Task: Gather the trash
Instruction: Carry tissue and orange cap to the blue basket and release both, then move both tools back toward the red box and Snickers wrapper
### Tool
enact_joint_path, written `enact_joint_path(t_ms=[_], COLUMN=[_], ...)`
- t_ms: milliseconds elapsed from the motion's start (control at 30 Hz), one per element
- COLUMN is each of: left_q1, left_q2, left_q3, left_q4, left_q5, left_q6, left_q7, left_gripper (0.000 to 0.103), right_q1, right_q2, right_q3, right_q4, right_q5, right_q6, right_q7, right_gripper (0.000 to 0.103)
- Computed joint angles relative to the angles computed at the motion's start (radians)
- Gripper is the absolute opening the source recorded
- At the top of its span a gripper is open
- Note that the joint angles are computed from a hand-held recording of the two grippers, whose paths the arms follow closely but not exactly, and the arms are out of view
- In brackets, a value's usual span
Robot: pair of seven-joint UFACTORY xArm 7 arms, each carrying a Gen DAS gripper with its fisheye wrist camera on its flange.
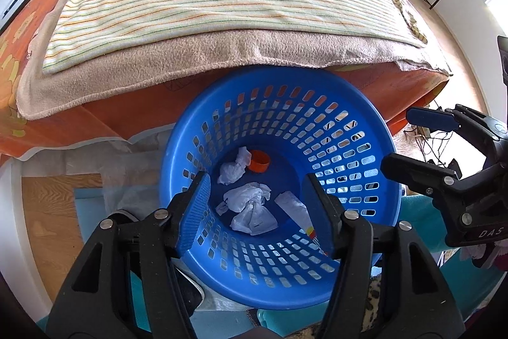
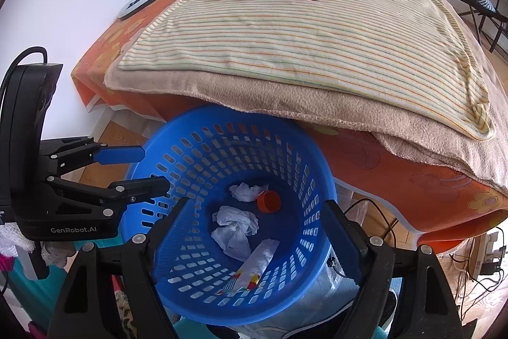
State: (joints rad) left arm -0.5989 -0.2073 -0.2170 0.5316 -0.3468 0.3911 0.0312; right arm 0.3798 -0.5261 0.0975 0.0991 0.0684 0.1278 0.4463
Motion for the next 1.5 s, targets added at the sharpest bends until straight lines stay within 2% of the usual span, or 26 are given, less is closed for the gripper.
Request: enact_joint_path(t_ms=[433, 633, 867, 1200, 1267, 1500], left_q1=[0.022, 0.046, 0.104, 0.172, 0.182, 0.203], left_q2=[-0.005, 0.016, 0.055, 0.18, 0.212, 0.33], left_q3=[0.012, 0.021, 0.017, 0.028, 0.026, 0.012], left_q4=[0.042, 0.107, 0.219, 0.4, 0.436, 0.557], left_q5=[0.005, 0.005, 0.086, 0.112, 0.11, 0.11], left_q6=[0.016, 0.04, 0.044, 0.035, 0.034, 0.04], left_q7=[-0.007, -0.008, -0.04, -0.067, -0.063, -0.058], left_gripper=[0.064, 0.064, 0.064, 0.064, 0.064, 0.064], right_q1=[-0.004, -0.015, -0.062, -0.126, -0.104, -0.104], right_q2=[-0.021, -0.035, -0.036, 0.096, 0.139, 0.31], right_q3=[-0.035, -0.082, -0.106, -0.122, -0.162, -0.212], right_q4=[0.005, 0.035, 0.102, 0.279, 0.324, 0.488], right_q5=[0.021, 0.052, 0.073, 0.078, 0.109, 0.228], right_q6=[-0.001, 0.014, 0.03, 0.002, -0.013, -0.035], right_q7=[-0.01, -0.034, -0.079, -0.172, -0.209, -0.306], right_gripper=[0.09, 0.09, 0.09, 0.09, 0.09, 0.09])
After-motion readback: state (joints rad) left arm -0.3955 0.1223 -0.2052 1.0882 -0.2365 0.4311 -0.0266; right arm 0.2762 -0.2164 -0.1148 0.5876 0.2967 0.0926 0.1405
